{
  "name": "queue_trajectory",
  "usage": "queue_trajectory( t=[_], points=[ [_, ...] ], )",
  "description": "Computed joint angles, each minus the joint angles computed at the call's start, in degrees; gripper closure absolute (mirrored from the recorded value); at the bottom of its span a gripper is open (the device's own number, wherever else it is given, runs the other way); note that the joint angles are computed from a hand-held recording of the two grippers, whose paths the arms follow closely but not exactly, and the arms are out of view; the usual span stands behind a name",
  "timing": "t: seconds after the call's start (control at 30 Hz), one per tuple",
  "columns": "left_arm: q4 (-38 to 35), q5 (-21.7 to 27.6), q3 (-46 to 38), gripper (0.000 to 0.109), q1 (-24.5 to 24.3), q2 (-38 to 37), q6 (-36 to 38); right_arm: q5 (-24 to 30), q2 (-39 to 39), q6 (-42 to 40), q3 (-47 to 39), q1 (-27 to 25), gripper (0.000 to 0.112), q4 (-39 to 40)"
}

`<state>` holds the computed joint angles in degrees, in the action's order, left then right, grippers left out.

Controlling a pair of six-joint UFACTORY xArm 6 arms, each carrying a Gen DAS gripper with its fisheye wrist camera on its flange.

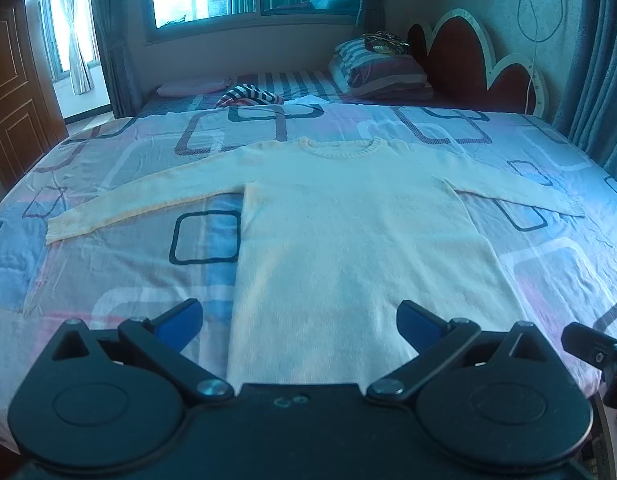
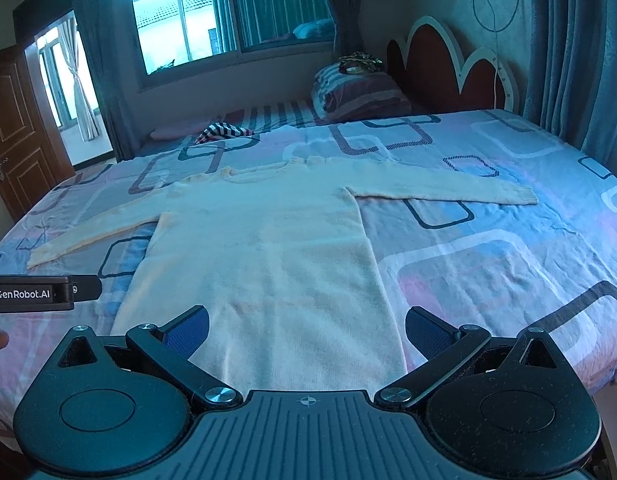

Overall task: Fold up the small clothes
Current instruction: 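Move the right gripper to the sweater's sleeve cuff and close on it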

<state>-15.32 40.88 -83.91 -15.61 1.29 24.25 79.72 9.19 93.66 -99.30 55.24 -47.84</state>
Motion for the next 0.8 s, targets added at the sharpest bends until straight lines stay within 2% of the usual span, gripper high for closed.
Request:
queue_trajectory(
  t=[0.37, 0.7, 0.8],
  points=[
    [4.4, 1.2, -15.3, 0.006, -2.6, 13.9, -6.7, -4.6, -3.7, -2.4, 6.7, -8.2, 0.009, 1.7],
    [7.4, 5.6, -36.4, 0.006, -4.9, 30.4, -13.9, -11.1, -7.3, -5.4, 14.1, -18.4, 0.009, 2.9],
    [7.6, 9.9, -46.8, 0.006, -5.4, 37.2, -14.9, -15.0, -9.1, -4.8, 17.7, -22.3, 0.009, 2.9]
  ],
)
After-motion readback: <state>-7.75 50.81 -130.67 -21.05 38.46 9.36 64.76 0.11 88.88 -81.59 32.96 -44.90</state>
